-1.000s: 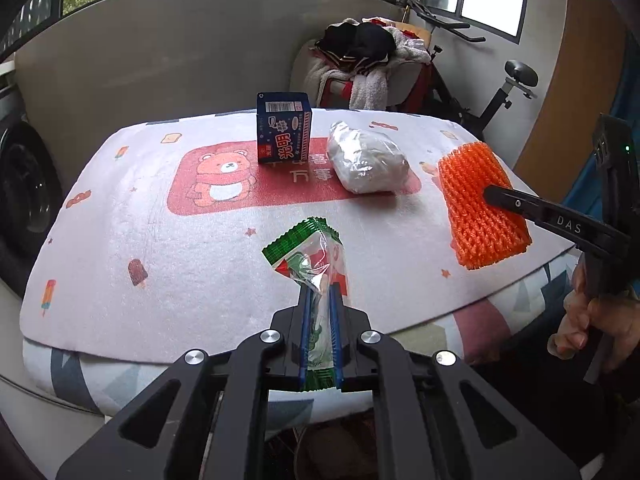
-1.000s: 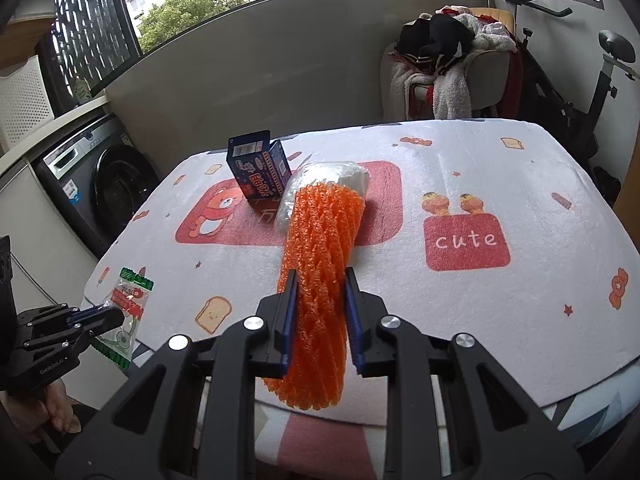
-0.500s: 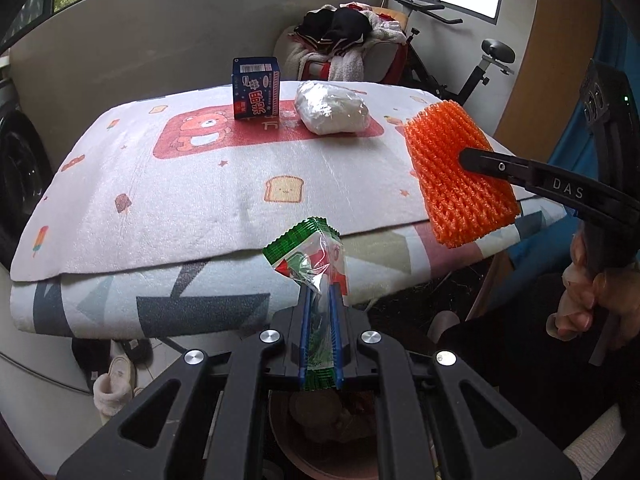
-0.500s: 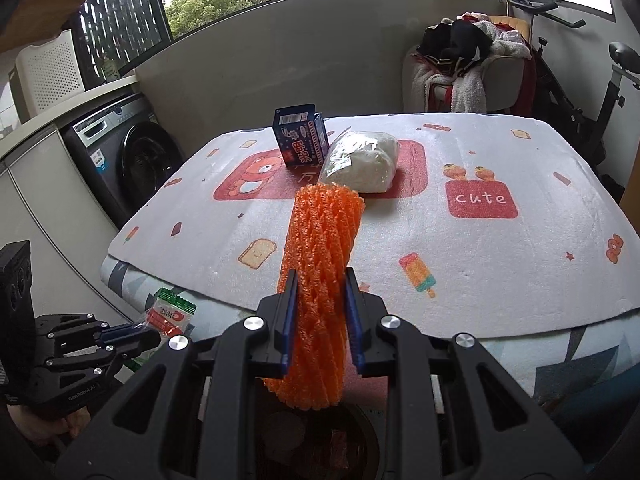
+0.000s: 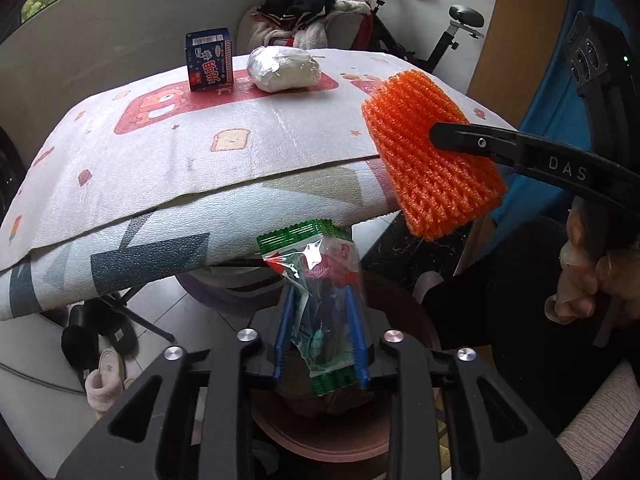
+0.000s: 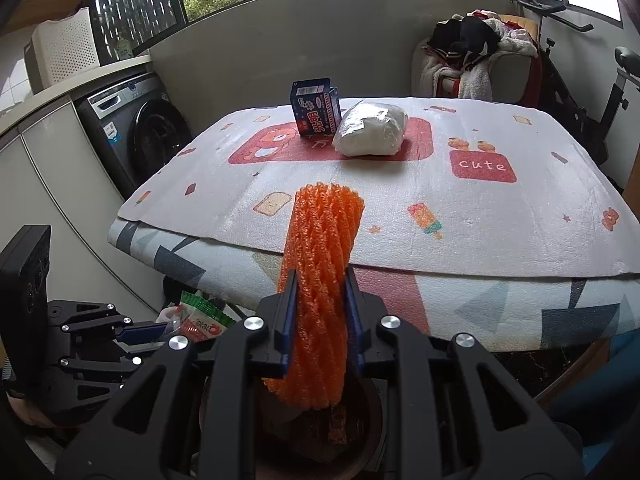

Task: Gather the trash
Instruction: 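Carry both items to the bin while the left tool releases the wrapper inside, then open the right tool over the bin to drop the orange net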

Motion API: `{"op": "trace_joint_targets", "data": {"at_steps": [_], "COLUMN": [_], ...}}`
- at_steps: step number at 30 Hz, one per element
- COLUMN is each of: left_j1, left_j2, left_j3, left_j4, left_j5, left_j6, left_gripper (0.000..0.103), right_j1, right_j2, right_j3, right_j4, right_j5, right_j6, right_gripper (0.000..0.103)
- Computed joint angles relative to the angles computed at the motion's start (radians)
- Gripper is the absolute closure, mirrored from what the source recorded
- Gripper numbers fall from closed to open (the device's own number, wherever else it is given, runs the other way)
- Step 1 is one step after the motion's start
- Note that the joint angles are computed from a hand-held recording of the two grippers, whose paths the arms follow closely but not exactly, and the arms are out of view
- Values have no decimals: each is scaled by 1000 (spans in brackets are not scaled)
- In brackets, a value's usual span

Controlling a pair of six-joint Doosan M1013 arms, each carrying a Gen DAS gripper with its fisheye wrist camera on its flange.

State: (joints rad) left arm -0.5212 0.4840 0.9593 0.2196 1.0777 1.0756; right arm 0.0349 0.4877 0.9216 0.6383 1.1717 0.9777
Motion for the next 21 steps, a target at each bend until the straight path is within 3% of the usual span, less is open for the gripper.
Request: {"op": "trace_joint_targets", "data": {"at_steps": [2, 7, 14, 21], "left_j1": [-1, 2, -11, -6], "left_j2": [-4, -28, -88, -103], "left_j3": [6, 34, 106, 126], "left_j4": [9, 47, 242, 306], "left_j5": [-14, -50, -108, -72], "left_j6": [-10, -66, -272, -372], "left_gripper": [58, 45, 13, 7], "right_j1": [0, 5, 30, 61], "right_j2": [0, 4, 4, 12], "right_j3": [2, 5, 34, 38], "right_j4": [1, 0, -48, -118], "right_j5": [5, 27, 104, 167], "right_j6": [-2, -11, -60, -107], "right_gripper": [78, 78, 78, 78]}}
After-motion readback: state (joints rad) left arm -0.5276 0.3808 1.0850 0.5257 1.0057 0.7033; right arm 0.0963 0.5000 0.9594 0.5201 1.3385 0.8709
